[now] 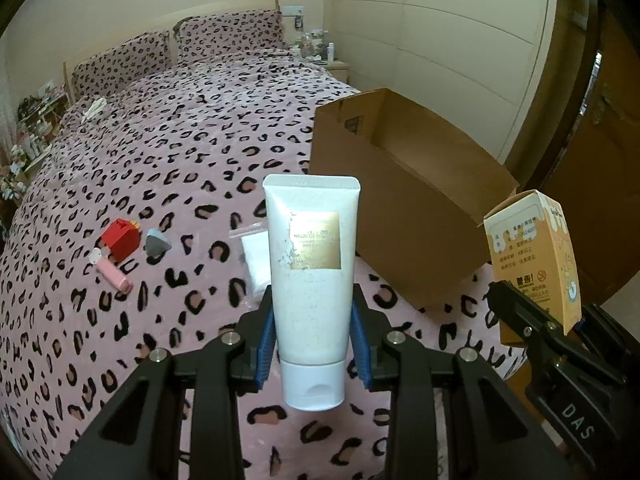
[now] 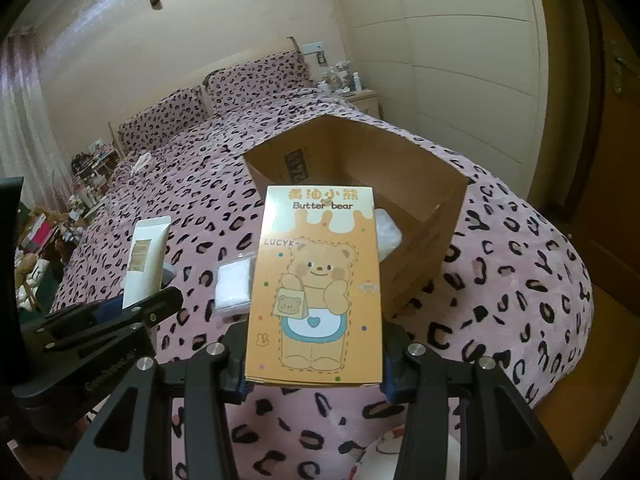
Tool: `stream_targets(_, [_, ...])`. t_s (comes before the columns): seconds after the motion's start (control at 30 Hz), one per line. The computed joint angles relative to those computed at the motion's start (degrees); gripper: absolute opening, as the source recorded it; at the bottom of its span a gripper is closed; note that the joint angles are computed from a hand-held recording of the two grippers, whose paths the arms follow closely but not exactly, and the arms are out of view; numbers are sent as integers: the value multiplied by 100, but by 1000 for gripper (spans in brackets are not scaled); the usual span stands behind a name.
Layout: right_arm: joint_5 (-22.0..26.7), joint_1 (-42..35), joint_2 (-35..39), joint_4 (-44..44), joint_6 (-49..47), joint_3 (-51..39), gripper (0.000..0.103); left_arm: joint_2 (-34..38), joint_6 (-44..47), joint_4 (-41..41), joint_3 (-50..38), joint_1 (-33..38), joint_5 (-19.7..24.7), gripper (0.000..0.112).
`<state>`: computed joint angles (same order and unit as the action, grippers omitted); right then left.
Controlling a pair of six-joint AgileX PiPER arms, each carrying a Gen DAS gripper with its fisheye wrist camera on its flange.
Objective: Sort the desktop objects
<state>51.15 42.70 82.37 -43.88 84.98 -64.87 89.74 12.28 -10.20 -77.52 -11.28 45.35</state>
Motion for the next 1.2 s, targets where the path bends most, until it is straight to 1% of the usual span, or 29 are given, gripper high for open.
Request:
stream_targets(0.5, [56,-199,-257,-97,-70,65,47,213,-57,80,-371,-491,55,33])
stream_targets(0.9, [-133,-470,-217,-103,-270,-36,47,526,-116,143,-857,-594,155,33])
stream_targets(1.1, [-237,-644,-139,-41,-461,-165,47,826,-41,60,-1324,-591,361,33])
stream_targets(1.2, [-246,-739,-103,-25,-595,-263,47,1029,128,-154,-1651,-552,542,33])
